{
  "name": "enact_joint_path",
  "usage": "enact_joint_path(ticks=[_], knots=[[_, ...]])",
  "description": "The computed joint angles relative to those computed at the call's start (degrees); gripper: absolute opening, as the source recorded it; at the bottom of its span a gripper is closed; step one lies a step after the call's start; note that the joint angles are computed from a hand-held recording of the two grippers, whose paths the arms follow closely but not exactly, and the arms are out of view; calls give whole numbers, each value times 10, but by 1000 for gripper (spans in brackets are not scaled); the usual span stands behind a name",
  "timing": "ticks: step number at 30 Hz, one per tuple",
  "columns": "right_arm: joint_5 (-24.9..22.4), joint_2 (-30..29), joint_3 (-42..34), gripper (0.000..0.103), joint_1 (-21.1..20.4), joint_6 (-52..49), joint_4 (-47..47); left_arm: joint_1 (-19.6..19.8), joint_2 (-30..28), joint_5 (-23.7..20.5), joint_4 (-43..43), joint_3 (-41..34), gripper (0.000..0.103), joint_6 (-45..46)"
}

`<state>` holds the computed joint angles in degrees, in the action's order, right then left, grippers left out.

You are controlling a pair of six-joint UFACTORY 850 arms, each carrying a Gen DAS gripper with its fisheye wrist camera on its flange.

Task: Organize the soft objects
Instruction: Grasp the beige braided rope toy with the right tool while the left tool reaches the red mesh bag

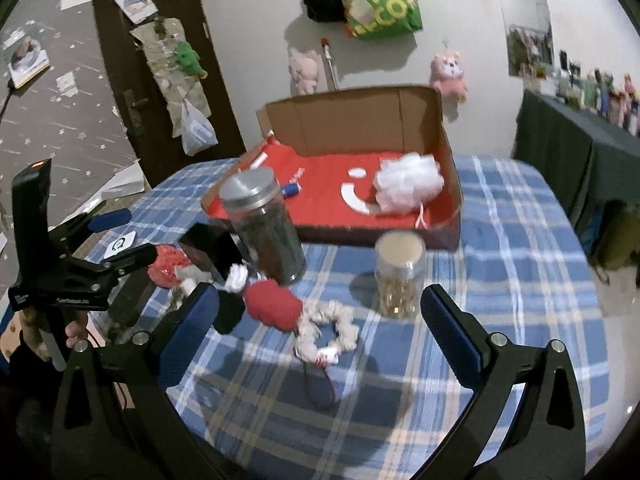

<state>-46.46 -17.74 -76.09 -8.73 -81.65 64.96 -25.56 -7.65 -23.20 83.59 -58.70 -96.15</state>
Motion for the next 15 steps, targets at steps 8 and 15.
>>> enact_joint_path(ticks=[8, 15], knots=[[8, -11, 9, 103, 5, 37, -23, 33, 15, 7, -39, 25, 103, -16], [67, -15, 16, 83, 26, 60, -65, 60, 1, -6, -100, 25, 95, 30]])
